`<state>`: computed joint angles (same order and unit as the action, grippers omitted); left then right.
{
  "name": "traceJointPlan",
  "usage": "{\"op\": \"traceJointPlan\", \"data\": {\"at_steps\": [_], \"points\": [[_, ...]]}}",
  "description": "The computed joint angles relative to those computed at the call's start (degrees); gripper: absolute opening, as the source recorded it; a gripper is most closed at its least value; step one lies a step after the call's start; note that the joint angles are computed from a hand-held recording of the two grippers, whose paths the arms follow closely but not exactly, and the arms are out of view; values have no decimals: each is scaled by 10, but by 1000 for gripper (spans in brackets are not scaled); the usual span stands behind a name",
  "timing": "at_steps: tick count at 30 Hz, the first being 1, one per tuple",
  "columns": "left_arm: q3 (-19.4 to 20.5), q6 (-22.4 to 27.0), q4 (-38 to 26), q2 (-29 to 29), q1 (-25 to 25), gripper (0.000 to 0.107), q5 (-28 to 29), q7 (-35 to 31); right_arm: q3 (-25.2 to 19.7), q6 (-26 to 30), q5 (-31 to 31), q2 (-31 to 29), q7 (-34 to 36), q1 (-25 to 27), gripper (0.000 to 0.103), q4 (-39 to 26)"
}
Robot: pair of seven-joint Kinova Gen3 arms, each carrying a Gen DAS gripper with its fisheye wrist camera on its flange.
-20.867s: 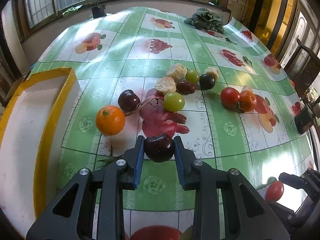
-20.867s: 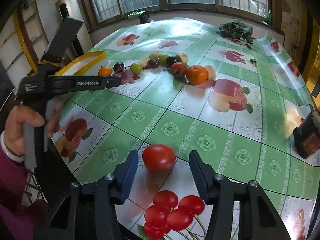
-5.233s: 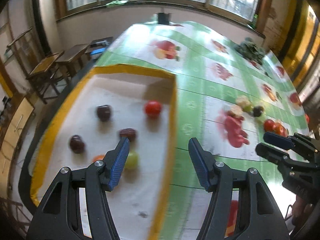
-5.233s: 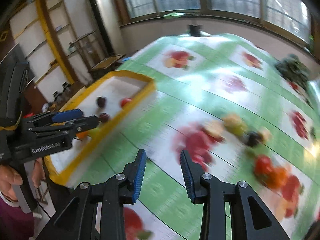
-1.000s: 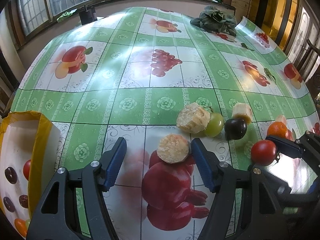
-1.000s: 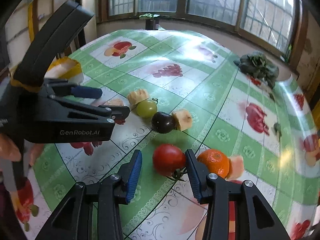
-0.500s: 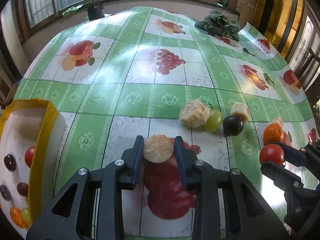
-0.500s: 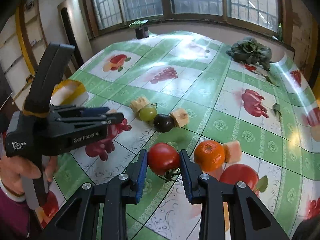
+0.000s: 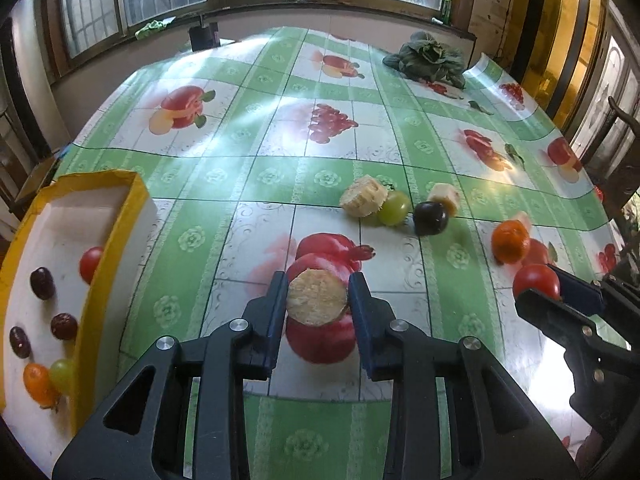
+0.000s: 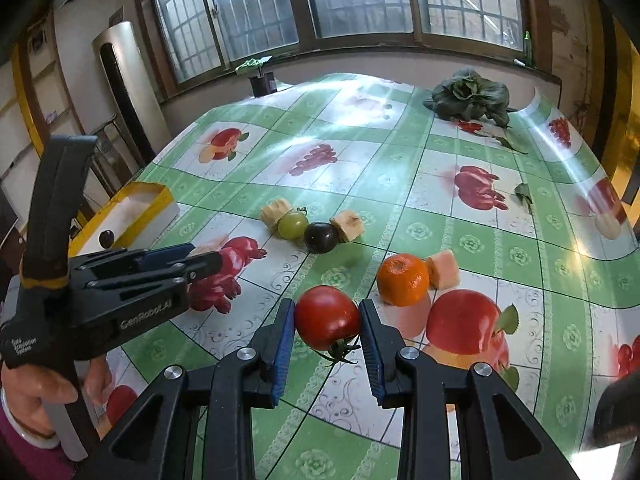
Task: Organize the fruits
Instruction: 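Carry the biscuit and tomato over the white tray with both grippers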
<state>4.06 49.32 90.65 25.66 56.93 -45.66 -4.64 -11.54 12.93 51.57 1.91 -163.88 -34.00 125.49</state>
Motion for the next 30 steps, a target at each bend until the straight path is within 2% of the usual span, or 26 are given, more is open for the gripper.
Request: {"op": "traceJointPlan", "data": {"at_steps": [5,14,24,30], "points": [[1,14,18,-19,19,30,-22,29,-18,25,11,-13,-22,-6,31,-3],[26,47,44,-44,20,30,-52,71,-51,61,11,-17,-22,-21,31,-22],[53,64,79,-76,13,30,-78,115,-59,84,-6,-8,-3,-51,31,-46],[72,54,108,-104,-3,30,-82,134,-62,96,2,-3,-4,-73,31,-59]]}}
